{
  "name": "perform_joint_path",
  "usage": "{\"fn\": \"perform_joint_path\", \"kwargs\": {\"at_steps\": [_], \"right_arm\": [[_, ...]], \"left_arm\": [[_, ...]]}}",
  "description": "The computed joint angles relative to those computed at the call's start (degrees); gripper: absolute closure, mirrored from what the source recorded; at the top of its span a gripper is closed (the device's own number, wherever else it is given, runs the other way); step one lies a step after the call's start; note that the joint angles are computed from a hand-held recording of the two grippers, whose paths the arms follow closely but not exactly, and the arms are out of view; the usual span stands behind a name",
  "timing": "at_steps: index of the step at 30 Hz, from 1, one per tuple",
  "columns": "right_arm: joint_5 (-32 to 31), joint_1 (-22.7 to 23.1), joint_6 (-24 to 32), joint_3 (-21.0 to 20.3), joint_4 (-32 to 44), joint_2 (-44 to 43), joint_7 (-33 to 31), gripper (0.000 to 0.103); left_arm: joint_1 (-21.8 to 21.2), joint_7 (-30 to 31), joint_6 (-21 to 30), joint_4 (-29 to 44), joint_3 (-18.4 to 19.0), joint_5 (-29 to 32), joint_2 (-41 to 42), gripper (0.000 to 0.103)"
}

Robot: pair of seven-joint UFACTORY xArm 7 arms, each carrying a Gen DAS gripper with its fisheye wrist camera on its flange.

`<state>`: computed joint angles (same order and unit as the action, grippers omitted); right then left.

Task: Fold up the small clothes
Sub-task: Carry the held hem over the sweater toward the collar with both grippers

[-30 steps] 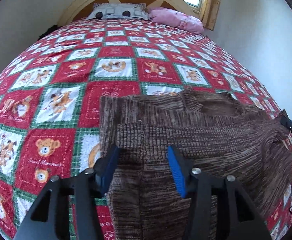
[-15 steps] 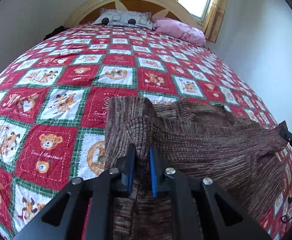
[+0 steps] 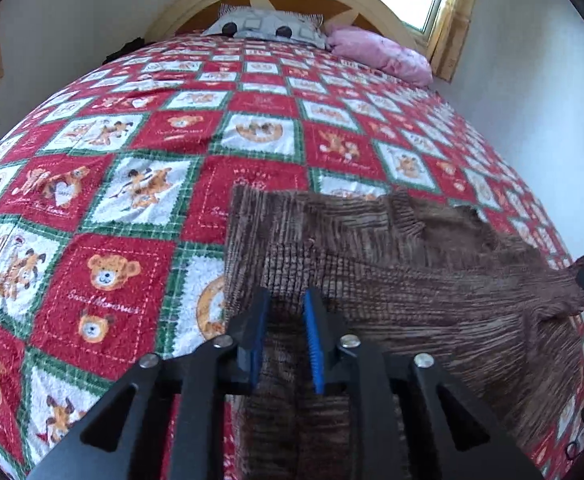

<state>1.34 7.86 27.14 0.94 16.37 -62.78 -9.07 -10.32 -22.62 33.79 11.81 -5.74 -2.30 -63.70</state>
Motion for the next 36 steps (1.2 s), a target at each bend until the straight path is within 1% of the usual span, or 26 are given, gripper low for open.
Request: {"fn": "perform_joint_path", "kwargs": {"at_steps": [1, 2, 3, 5, 7, 8, 9, 10, 12, 13, 17, 19, 23, 27, 30, 32, 34, 35, 36], "right_arm": [[-0.1, 0.0, 0.1, 0.1, -0.1, -0.1, -0.1, 0.094], [-0.1, 0.0, 0.2, 0.1, -0.2, -0.2, -0.1, 0.094], [-0.2, 0.0, 0.3, 0.1, -0.3, -0.3, -0.1, 0.094], [-0.1, 0.0, 0.5, 0.1, -0.3, -0.2, 0.0, 0.094], [0.1, 0.0, 0.7, -0.1, -0.3, -0.2, 0.2, 0.094], [0.1, -0.1, 0.8, -0.2, -0.3, -0.2, 0.3, 0.094], [0.2, -0.2, 0.9, -0.2, -0.4, -0.3, 0.4, 0.094], [0.2, -0.2, 1.1, -0.2, -0.5, -0.4, 0.5, 0.094], [0.3, -0.2, 1.5, -0.2, -0.6, -0.8, 0.7, 0.094], [0.2, -0.3, 1.6, -0.1, -0.8, -1.1, 0.7, 0.094], [0.0, -0.5, 2.0, 0.0, -1.4, -2.1, 0.8, 0.094], [0.0, -0.7, 1.9, 0.1, -1.8, -3.0, 1.0, 0.094], [0.1, -0.3, 1.8, 0.0, -1.8, -4.6, 1.3, 0.094], [-0.6, 0.5, 0.4, 0.6, -0.1, -4.3, 0.3, 0.094], [-1.0, 0.9, -2.8, 1.0, 2.7, -0.8, -0.4, 0.094], [-1.7, 0.1, -6.4, 1.8, 4.7, 3.4, -0.3, 0.094], [-1.8, -1.0, -9.8, 2.2, 6.8, 8.5, 0.6, 0.094], [-1.9, -1.8, -12.1, 2.6, 7.6, 11.3, 1.5, 0.094], [-2.5, -4.1, -15.3, 4.3, 8.0, 14.6, 3.2, 0.094]], "left_arm": [[0.2, 0.1, -0.6, 0.2, 0.2, 0.0, 0.8, 0.067], [0.1, 0.1, -0.6, 0.5, 0.8, -0.4, 1.5, 0.056], [-0.3, 0.4, -0.7, 0.6, 1.7, -1.0, 2.0, 0.052], [-0.7, 0.5, -1.4, 0.3, 2.9, -2.3, 2.2, 0.052], [-0.7, 0.5, -1.9, 0.0, 2.6, -2.6, 2.0, 0.055], [-0.3, 0.2, -2.1, -0.3, 1.9, -2.5, 1.6, 0.068], [-0.7, 0.3, -2.3, -0.5, 2.3, -2.9, 1.4, 0.08], [-1.1, 0.5, -2.5, -0.8, 3.0, -3.4, 1.0, 0.082], [-0.5, -0.6, -2.9, -1.3, 1.8, -3.4, -0.4, 0.091], [-0.2, -1.0, -3.0, -1.5, 1.0, -3.0, -1.0, 0.093], [0.6, -4.0, -2.9, -2.3, -3.4, -0.5, -4.7, 0.096], [0.0, -4.4, -3.7, -2.8, -4.1, 0.7, -6.6, 0.096], [-2.0, -4.8, -3.6, -2.7, -3.0, 1.0, -7.4, 0.096], [-0.3, -5.8, -4.8, -1.0, -3.1, 1.9, -7.3, 0.097], [1.7, -5.6, -6.9, 1.2, -1.7, 2.3, -5.0, 0.097], [3.7, -5.9, -8.8, 2.8, -2.2, 2.9, -2.6, 0.097], [6.1, -6.6, -10.9, 4.0, -3.3, 3.9, 0.2, 0.097], [8.1, -7.7, -12.5, 4.6, -4.6, 4.6, 2.2, 0.097], [10.0, -8.9, -13.9, 4.8, -6.0, 5.3, 3.9, 0.097]]}}
